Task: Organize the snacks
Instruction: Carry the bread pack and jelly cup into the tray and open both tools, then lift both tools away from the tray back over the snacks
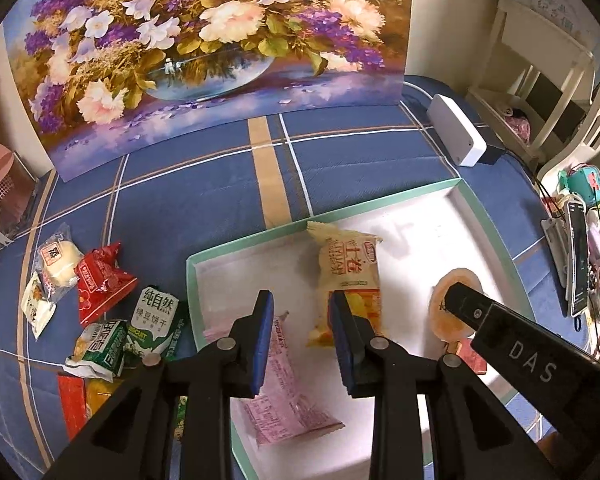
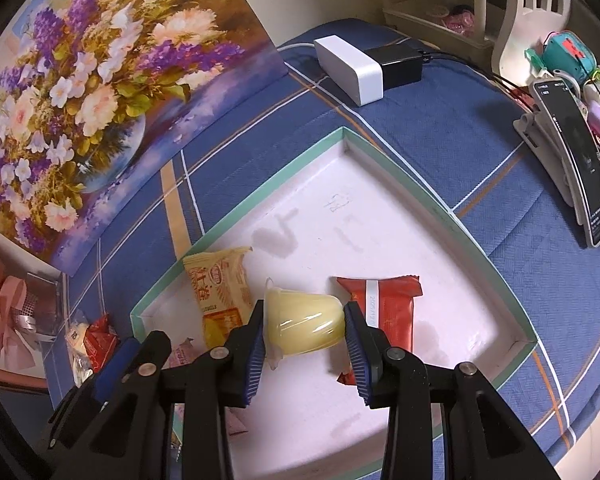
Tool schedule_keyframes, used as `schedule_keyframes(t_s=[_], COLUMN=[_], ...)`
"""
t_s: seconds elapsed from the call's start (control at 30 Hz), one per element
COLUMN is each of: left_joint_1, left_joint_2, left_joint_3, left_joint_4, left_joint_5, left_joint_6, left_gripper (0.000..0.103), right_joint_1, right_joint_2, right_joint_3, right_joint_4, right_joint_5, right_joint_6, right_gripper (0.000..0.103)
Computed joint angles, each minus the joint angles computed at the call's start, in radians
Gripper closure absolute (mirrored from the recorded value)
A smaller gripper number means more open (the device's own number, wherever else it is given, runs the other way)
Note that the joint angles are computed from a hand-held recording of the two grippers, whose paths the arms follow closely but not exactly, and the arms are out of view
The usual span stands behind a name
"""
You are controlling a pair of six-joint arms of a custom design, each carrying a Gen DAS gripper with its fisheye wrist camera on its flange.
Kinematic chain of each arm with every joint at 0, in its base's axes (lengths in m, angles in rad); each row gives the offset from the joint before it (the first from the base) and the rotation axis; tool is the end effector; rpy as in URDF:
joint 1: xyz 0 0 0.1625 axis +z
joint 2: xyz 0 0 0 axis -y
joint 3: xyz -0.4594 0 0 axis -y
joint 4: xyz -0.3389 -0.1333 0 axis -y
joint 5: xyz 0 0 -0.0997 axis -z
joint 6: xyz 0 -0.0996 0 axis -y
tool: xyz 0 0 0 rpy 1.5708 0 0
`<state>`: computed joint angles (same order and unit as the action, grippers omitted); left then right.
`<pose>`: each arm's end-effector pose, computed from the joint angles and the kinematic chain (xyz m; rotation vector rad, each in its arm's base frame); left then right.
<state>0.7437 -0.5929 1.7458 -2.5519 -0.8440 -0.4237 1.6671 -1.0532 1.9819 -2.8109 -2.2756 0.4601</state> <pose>-0.3095 -0.5558 0.0191 0.5650 2.3656 -0.3715 0.1212 -0.5393 0.2486 -0.5885 -2.4095 0.6238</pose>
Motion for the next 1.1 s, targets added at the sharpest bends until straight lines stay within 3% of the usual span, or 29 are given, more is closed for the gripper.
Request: schedule_keyframes(t_s=[0.37,0.43,0.5,0.9,0.93,1.0,1.1], left_joint_1=[0.017,0.023,0.034,0.062,0.063,0.066,0.069], left_joint_2=[-0.036,-0.047,-0.061,-0.094,-0.095,-0.093,-0.092], left_joint_3=[0.0,0.001,0.007,-0.004,-0.005,-0.01,-0.017], left_joint_4=[0.064,0.079,0.079,0.149,0.152,0.171,0.203], left_joint_5=[0.035,0.047,0.051,0.074,0.073,0.07,0.068], left_joint_6=[-0.1,-0.135,-0.171,-0.287,-0.291,-0.303,-0.331], left_gripper=[0.069,0.05,0.041,0.039,0.039,0.039,0.039], right_joint_1=[0.003,0.007,0.014,0.023,0.024,0.027,0.033], right_joint_2=[0.009,0.014,0.02,0.03,0.032,0.035,0.042], right_joint_3=[-0.008,-0.015,-0.022,-0.032,-0.034,-0.037,-0.041], right_joint_4=[0.029,0.046,0.055,0.067,0.074,0.082,0.08], right_joint_5=[-0.013,-0.028,-0.048,-0.054,-0.057,-0.065,-0.078], right_joint_6=[-0.003,-0.003,-0.007,-0.028,-0.028,-0.029,-0.036], right_gripper=[0.063,0.063,0.062,0.059,0.056,0.033,0.022])
